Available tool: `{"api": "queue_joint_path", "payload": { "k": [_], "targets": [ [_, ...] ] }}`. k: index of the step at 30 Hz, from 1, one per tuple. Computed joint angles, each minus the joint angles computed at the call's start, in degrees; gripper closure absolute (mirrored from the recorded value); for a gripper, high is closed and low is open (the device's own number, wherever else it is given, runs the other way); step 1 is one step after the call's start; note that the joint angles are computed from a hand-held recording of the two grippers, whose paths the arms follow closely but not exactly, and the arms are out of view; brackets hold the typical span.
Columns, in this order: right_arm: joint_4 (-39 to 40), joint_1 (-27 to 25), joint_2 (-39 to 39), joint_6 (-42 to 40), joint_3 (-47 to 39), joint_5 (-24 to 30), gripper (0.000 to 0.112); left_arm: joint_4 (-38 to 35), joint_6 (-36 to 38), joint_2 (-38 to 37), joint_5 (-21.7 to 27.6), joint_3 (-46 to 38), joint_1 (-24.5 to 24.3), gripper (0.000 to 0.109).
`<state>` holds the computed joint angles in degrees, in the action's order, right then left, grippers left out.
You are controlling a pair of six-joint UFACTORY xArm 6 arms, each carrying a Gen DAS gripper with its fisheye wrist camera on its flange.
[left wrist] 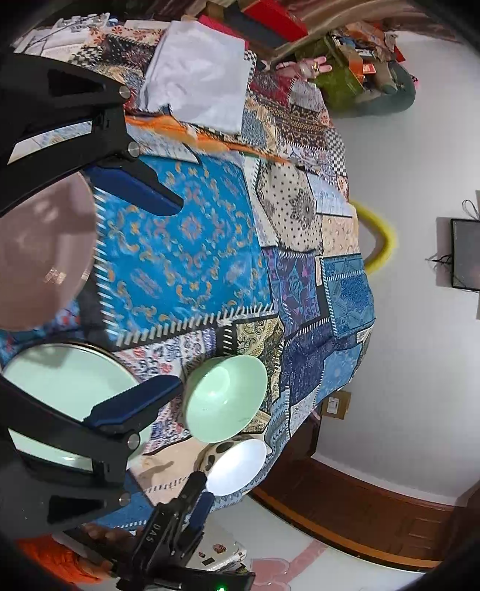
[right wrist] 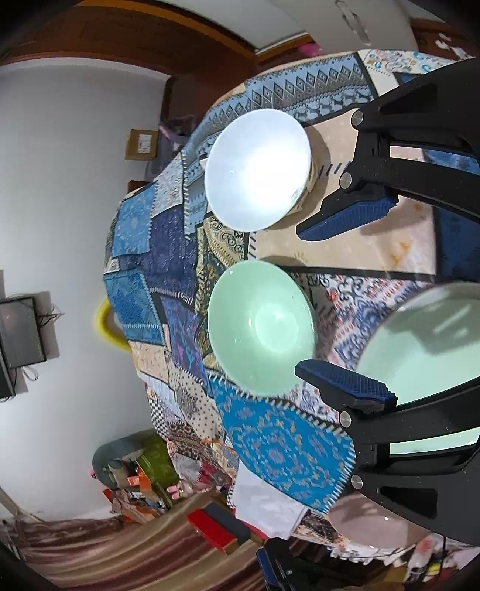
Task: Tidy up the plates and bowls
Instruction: 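Move both grippers to the light green bowl rim and close them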
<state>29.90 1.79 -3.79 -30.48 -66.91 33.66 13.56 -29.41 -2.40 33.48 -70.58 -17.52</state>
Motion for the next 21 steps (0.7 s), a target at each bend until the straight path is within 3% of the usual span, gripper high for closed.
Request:
{"api": "queue_joint_path", "payload": {
  "k": [3, 11, 21],
  "targets": [
    [1.2, -0.3, 2.7, -0.8, -2.4, 1.1, 0.049, -1.0, 1.2, 4.5, 0.2, -4.2, -0.1, 0.02],
    [0.3, -0.5, 10.5, -0.4, -8.9, 3.9, 0.079, -3.2, 5.5, 16.8, 1.6, -15.8, -0.7, 0.02],
    [-1.8, 0.1, 13.8, -0.1, -11.0, 5.5, 0.083, -7.7, 13.0, 26.6, 5.6, -25.5, -1.1, 0.025]
  ]
}}
